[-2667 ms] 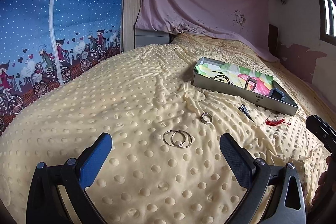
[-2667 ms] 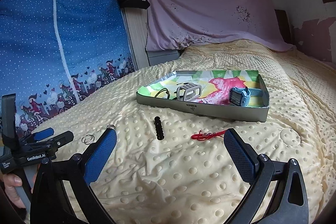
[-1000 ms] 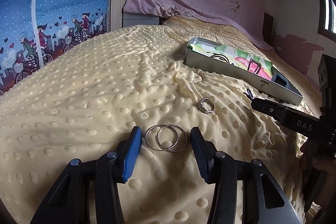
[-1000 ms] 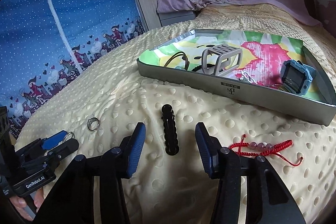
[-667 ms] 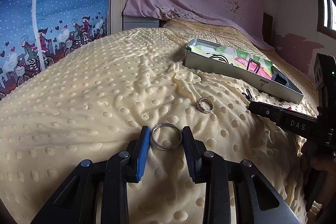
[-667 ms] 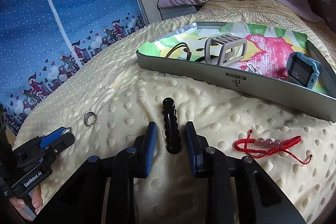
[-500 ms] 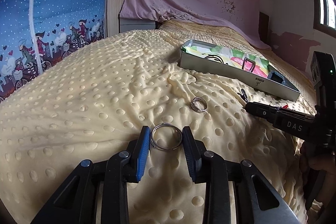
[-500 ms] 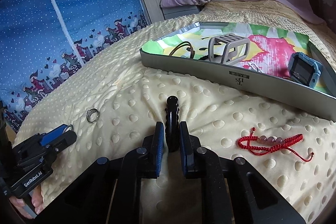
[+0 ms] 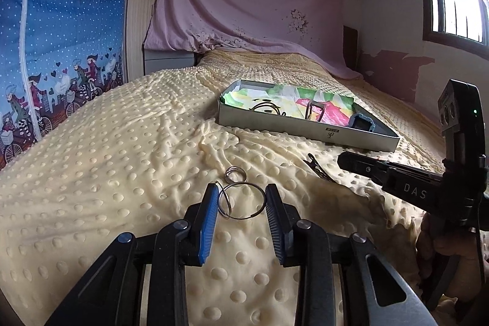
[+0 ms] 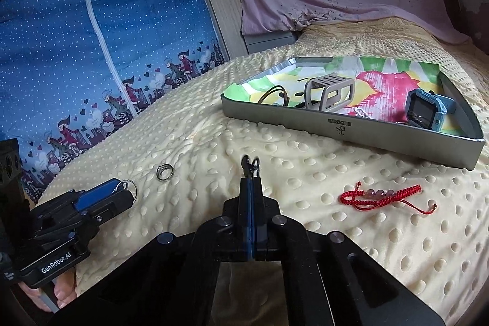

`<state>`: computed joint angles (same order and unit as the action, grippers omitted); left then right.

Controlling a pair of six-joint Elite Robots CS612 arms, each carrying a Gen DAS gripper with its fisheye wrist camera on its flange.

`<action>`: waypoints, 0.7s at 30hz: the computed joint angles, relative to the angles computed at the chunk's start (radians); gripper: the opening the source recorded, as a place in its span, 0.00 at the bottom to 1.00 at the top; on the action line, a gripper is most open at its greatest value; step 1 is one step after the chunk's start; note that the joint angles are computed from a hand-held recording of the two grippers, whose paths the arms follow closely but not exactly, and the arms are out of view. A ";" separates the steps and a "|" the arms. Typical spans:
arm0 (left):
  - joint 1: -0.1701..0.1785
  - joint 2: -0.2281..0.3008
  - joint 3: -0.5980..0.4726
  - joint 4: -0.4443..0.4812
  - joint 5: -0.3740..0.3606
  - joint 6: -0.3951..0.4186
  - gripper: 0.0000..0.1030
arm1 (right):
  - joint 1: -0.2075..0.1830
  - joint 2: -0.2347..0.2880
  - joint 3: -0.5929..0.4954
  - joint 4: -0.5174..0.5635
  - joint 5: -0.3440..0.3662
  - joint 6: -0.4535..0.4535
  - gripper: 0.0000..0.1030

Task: Organize jewelry
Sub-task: 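Grasp the linked silver rings with the left tool while the right tool grasps the black hair clip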

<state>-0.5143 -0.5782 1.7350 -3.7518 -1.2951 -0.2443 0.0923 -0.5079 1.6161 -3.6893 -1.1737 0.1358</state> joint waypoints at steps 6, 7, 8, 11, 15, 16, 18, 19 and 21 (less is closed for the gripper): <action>0.000 -0.003 -0.011 0.017 -0.007 -0.007 0.29 | -0.011 -0.003 0.004 0.011 0.013 0.022 0.01; 0.000 -0.002 -0.011 0.023 -0.004 -0.011 0.29 | -0.012 -0.003 -0.001 0.031 0.020 0.017 0.01; 0.000 -0.001 -0.010 0.030 -0.002 -0.016 0.29 | -0.010 -0.004 -0.005 0.050 0.018 0.010 0.01; 0.002 0.000 -0.010 0.045 0.000 -0.032 0.29 | 0.000 -0.007 -0.024 0.127 0.001 -0.022 0.01; 0.005 0.003 -0.012 0.051 -0.006 -0.045 0.29 | 0.009 -0.007 -0.050 0.202 -0.015 -0.057 0.02; 0.005 0.004 -0.013 0.053 -0.007 -0.047 0.29 | 0.010 -0.007 -0.055 0.213 -0.014 -0.065 0.03; 0.006 0.005 -0.014 0.055 -0.008 -0.050 0.29 | 0.013 -0.007 -0.062 0.223 -0.020 -0.075 0.05; 0.006 0.005 -0.013 0.054 -0.008 -0.052 0.29 | 0.014 -0.007 -0.066 0.230 -0.025 -0.078 0.09; 0.007 0.006 -0.013 0.051 -0.011 -0.055 0.29 | 0.017 -0.009 -0.070 0.248 -0.029 -0.088 0.25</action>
<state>-0.5076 -0.5717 1.7217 -3.7004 -1.3059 -0.2990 0.1089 -0.5167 1.5464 -3.4412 -1.2031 0.0480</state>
